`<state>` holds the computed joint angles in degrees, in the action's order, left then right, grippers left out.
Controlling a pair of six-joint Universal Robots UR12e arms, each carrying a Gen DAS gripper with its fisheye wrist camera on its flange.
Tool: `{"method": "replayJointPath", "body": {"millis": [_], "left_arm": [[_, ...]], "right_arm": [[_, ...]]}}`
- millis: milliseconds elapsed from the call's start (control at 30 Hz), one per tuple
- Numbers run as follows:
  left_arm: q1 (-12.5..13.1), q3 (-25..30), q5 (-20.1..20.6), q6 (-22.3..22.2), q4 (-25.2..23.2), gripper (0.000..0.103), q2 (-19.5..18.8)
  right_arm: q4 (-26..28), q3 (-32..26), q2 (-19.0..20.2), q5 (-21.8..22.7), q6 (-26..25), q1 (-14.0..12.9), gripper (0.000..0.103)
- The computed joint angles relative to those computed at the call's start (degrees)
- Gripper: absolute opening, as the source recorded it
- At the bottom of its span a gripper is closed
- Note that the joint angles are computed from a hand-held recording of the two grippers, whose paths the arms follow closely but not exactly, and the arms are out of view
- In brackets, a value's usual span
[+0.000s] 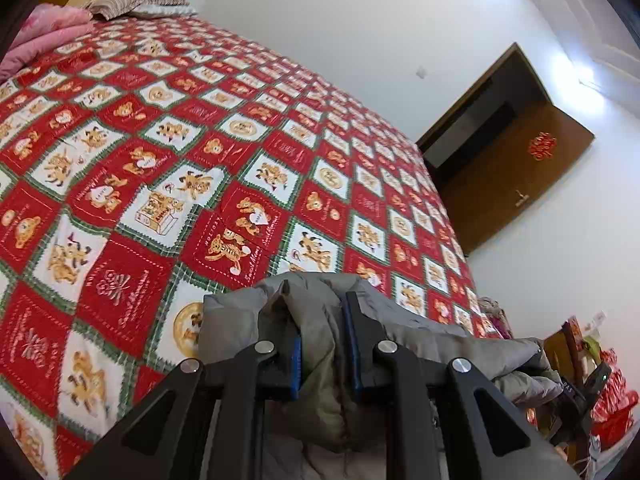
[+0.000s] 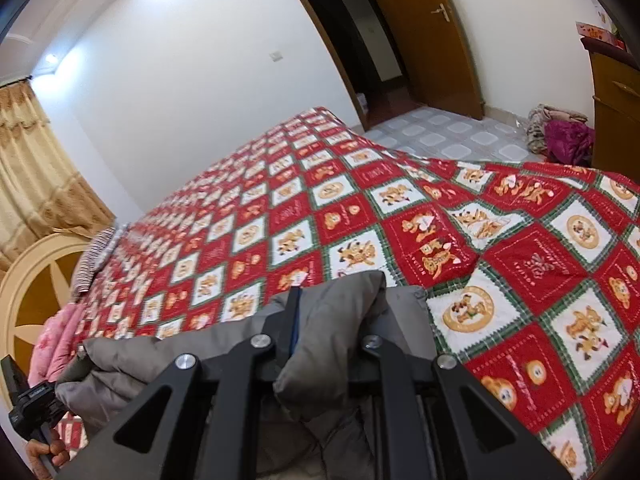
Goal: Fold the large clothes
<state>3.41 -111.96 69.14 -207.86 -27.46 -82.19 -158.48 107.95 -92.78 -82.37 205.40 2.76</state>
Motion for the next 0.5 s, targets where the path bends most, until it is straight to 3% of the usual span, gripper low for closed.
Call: {"method": "replayJointPath", "body": {"millis": [300, 500], "left_arm": [[-2.0, 3.0, 5.7, -2.3, -2.2, 0.018, -5.4], [-3.2, 3.7, 9.3, -0.9, -3.0, 0.018, -7.6]], "right_arm": [[3.3, -3.5, 5.4, -3.6, 0.5, 1.2, 0.016], [4.2, -4.1, 7.4, -5.1, 1.1, 1.7, 0.016]]}}
